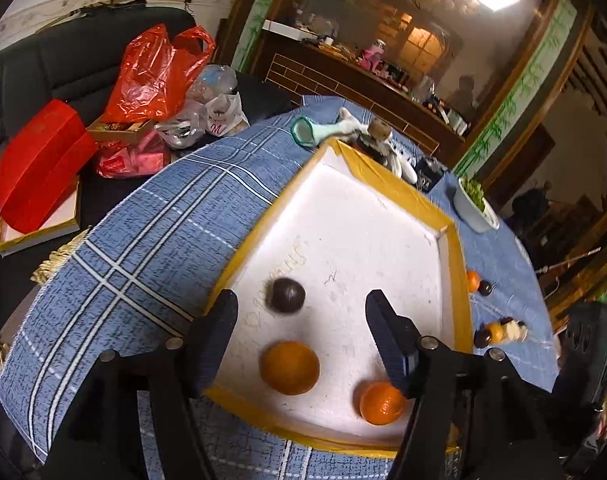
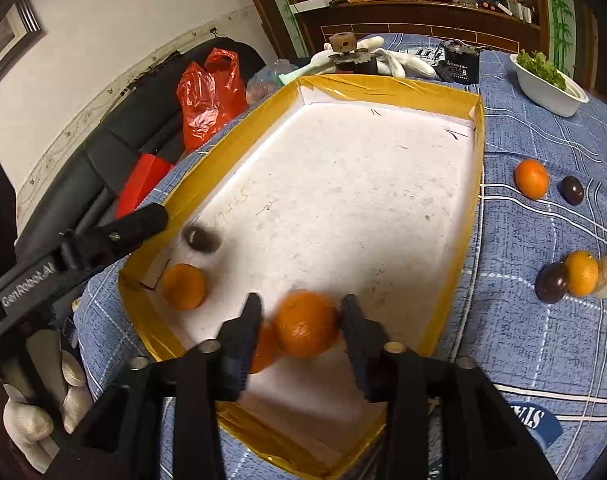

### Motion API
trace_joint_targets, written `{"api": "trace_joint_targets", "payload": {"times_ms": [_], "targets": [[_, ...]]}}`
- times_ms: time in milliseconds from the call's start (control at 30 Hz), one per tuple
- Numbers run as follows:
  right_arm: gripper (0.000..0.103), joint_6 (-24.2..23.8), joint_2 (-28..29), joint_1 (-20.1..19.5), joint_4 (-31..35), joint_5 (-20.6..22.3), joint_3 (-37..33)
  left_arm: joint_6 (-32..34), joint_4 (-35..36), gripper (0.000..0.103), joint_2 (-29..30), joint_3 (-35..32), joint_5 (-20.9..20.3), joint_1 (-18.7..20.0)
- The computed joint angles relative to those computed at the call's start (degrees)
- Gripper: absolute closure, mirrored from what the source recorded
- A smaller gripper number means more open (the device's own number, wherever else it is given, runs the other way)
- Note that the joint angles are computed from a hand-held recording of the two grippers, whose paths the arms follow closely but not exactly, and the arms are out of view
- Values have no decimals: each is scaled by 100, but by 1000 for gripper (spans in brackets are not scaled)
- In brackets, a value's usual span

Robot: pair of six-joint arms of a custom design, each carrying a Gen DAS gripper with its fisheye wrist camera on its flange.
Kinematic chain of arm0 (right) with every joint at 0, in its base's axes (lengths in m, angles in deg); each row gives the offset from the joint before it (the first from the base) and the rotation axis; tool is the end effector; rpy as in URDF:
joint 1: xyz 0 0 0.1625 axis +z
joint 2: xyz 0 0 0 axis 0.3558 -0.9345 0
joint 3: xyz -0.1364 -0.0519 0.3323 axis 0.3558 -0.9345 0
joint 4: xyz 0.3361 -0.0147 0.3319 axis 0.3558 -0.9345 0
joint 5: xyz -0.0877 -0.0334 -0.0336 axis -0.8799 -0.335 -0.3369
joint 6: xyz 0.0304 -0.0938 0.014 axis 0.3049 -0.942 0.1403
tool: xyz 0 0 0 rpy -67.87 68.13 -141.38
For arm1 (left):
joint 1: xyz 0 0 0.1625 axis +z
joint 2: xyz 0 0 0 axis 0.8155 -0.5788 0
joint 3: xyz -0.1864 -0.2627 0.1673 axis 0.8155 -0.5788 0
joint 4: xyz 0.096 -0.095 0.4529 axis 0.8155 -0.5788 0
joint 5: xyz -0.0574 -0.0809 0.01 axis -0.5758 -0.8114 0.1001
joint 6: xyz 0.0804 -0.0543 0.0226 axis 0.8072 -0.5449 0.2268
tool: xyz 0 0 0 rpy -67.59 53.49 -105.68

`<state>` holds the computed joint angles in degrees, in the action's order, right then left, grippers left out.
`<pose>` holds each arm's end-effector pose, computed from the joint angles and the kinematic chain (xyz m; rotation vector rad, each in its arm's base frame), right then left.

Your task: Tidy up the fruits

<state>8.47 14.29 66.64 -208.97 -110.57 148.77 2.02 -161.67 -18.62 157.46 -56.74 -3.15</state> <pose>0.0797 -0.7523 0.1776 0.6330 -2.6888 0.5287 -0.2463 -0.6396 0.0559 -0.0093 2.5037 -1.1081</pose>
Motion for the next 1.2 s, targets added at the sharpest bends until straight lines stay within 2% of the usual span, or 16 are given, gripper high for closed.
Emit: {"api": "trace_joint_targets", "payload": {"times_ms": [67,233,300,333,400,467,600,700,800,867,933,1000,1033,1200], "targets": [[31,-1,-68,2,-160,51,74,-114,-29,33,-63,59,-21,3],[31,83,-483,-40,-332,316,336,-246,-62,32,-225,213,-104,-83],[30,202,-807,-140,-464,494,512,-184,-176,28,-263,269,-31,-171],[28,262,-976,-194,-520,545,614,-140,-236,23,-263,280,18,-220],[16,390,-1324,-353,-636,606,778,-48,-293,20,-217,247,101,-302],[9,519,-1662,-559,-813,573,934,2,-270,20,-138,167,79,-347],[8,622,-2072,-913,-1299,46,1070,135,-50,20,182,-158,-208,-430],[8,727,-2188,-1136,-1341,36,1031,390,294,20,578,-581,-519,-525],[8,797,-2111,-1238,-1316,61,903,673,689,20,1005,-1063,-818,-618],[8,922,-1942,-1306,-919,224,638,924,938,20,1303,-1399,-916,-681],[12,921,-1742,-1320,-749,278,444,1237,1186,21,1649,-1808,-937,-732],[23,856,-1553,-1323,-602,272,251,1549,1380,21,1984,-2225,-979,-750],[25,871,-1463,-1317,-517,301,155,1686,1490,21,2155,-2445,-1006,-752],[27,1015,-847,-1257,-383,252,-559,2287,2024,21,3004,-3619,-920,-743]]}}
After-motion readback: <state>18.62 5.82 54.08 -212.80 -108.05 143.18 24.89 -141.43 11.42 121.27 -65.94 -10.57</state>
